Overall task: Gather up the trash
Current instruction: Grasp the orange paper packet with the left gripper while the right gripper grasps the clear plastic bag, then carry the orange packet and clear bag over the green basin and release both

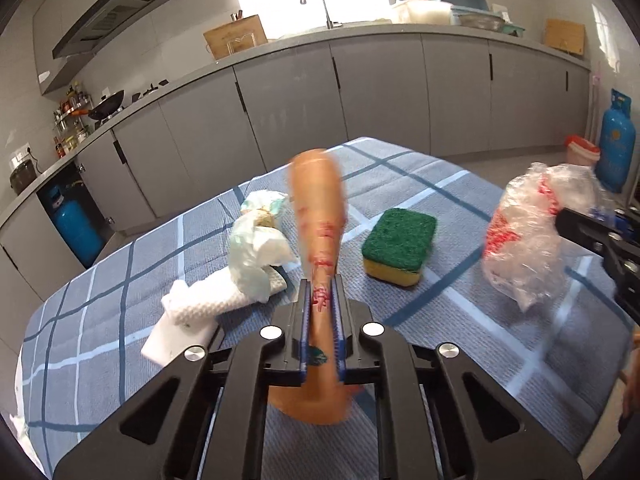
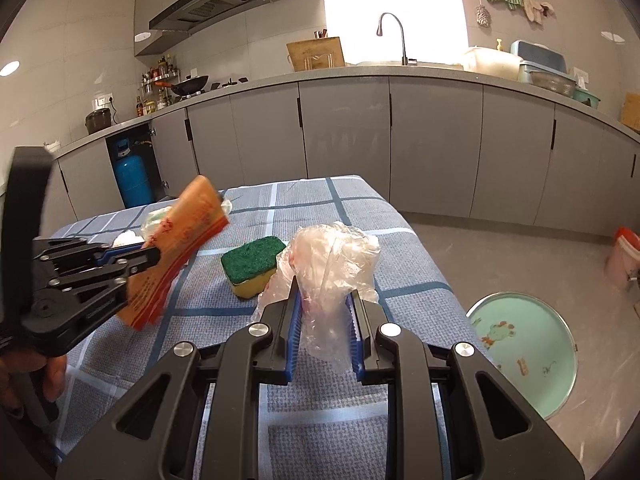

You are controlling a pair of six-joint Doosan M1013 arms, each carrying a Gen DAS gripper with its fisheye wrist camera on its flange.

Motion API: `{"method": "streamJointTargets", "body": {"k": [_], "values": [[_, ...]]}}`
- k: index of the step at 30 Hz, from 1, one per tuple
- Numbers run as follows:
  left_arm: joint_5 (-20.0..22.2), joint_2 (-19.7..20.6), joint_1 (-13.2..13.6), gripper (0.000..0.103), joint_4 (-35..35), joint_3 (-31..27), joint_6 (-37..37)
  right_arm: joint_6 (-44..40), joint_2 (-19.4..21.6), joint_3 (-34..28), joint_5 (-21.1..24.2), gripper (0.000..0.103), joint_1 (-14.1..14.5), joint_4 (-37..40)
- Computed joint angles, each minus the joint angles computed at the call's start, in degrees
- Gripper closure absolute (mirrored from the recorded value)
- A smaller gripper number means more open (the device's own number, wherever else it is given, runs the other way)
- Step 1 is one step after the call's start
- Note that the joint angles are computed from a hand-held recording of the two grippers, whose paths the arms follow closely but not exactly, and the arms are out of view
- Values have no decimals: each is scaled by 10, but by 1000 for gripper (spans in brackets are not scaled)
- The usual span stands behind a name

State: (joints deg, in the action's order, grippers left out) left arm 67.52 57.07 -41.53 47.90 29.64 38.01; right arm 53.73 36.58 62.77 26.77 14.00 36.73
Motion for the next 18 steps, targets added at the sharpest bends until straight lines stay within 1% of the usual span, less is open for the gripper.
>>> {"method": "streamJointTargets", "body": {"k": [3,6,10,13,18], "values": [[-7,-19,-7,94,-4,33,-16,-6,-4,5,-3,81,-1,8],[-7,-28,-11,94,-4,48,-25,-13,-8,11,-7,81,-1,16],[-11,-42,-18,94,17,66,-46,-30,-17,21,-17,81,-1,29],[-7,-43,-22,94,39,63,-58,-39,-21,25,-26,81,-1,35],[8,-32,-24,94,53,35,-65,-55,-29,34,-34,81,-3,51]]}}
